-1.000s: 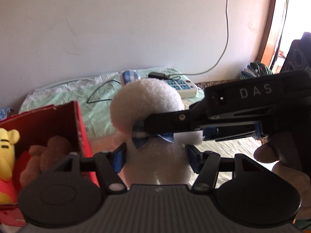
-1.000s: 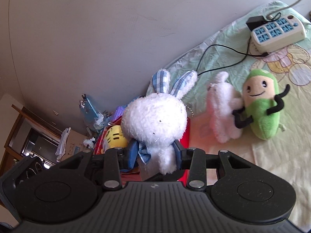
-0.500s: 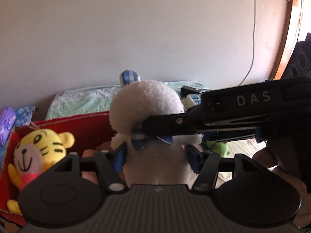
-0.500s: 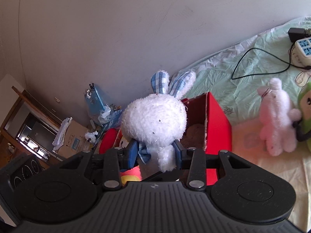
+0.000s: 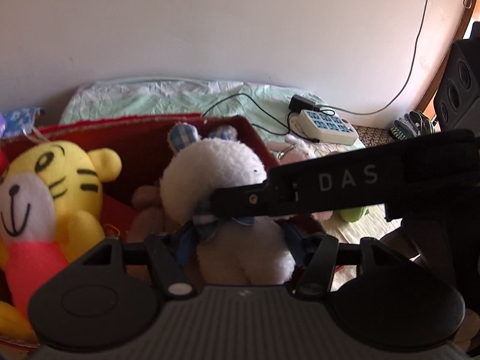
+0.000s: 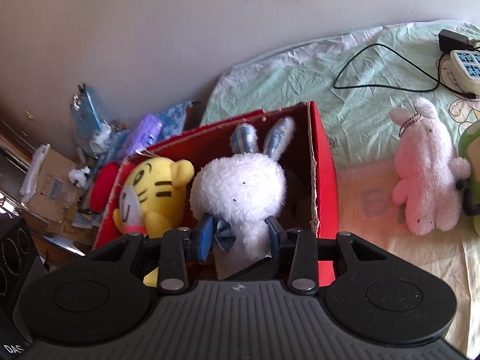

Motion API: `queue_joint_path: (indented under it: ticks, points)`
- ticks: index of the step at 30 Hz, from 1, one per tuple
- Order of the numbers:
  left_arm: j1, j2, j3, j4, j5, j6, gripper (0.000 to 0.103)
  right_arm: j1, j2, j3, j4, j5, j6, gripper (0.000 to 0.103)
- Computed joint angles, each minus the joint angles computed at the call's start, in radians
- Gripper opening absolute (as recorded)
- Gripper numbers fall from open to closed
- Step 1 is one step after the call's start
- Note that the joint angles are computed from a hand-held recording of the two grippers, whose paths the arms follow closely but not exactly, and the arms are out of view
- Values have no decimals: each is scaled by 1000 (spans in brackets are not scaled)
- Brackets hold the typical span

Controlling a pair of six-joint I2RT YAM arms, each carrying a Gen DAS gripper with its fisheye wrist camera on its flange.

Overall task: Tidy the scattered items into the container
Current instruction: 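Lower the white bunny into the red box beside the brown bear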

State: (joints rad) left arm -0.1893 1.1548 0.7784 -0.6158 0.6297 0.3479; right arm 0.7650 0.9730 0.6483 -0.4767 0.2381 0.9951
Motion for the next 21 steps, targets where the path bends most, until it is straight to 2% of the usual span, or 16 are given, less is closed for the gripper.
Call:
queue_joint_path:
  ticks: [7, 11, 16, 21]
  points:
    - [-13, 73, 28, -25, 23, 18, 60, 47, 133, 115, -130, 80, -3, 41]
    - [-12, 113, 50, -48, 38, 27, 61, 26, 174, 150, -161, 74, -38, 41]
    - [-13, 144, 63, -49, 50, 33, 61, 24, 174, 168, -185, 82, -13, 42]
    - [-17, 173, 77, -55, 56, 44, 61, 26, 146, 173, -190, 110, 6, 47]
